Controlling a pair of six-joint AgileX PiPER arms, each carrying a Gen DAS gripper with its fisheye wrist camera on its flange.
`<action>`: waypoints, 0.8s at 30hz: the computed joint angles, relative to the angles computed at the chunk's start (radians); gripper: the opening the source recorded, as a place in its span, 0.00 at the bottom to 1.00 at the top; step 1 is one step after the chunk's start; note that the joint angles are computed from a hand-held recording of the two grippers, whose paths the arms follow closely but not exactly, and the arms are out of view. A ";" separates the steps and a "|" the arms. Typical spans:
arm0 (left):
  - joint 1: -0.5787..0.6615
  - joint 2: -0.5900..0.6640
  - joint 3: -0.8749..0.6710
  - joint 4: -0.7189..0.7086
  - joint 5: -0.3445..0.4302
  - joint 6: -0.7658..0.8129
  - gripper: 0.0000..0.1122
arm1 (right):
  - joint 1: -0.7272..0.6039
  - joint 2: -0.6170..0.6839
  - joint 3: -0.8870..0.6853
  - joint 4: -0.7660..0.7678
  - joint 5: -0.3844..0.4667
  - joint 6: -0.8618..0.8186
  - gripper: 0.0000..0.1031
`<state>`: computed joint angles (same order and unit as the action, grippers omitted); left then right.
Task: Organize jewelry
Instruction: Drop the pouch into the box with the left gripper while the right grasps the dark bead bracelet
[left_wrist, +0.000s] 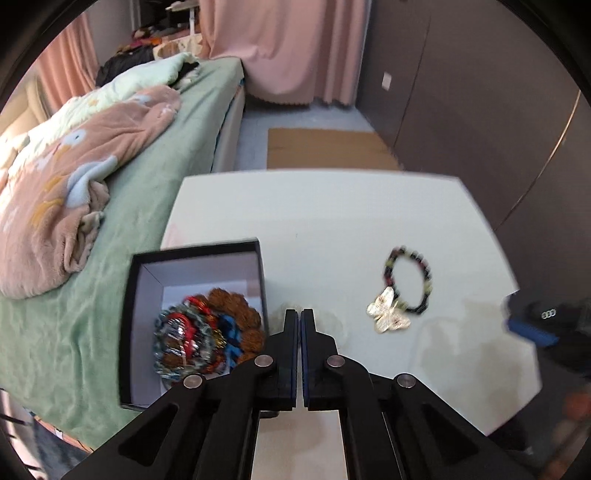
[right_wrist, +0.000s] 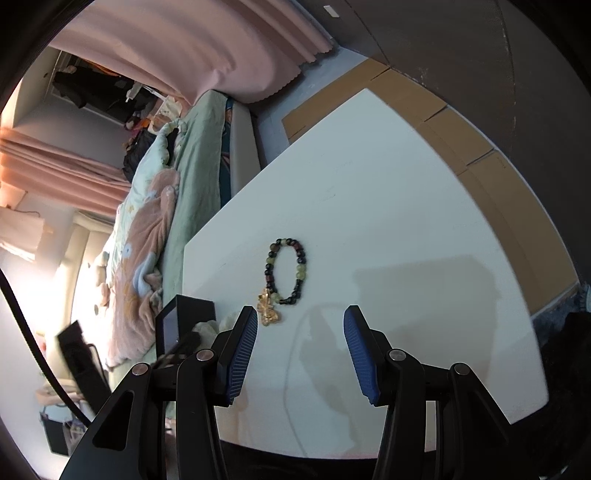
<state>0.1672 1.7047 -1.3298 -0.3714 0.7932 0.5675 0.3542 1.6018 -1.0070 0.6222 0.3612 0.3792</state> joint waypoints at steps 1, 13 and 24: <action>0.019 -0.007 -0.018 -0.031 0.025 0.016 0.01 | 0.004 0.011 -0.010 0.004 0.001 0.001 0.48; 0.165 -0.052 -0.152 -0.257 0.243 0.129 0.01 | 0.120 0.231 -0.318 -0.535 0.182 0.541 0.47; 0.271 -0.067 -0.244 -0.352 0.321 0.187 0.01 | 0.202 0.457 -0.671 -0.789 0.508 0.666 0.19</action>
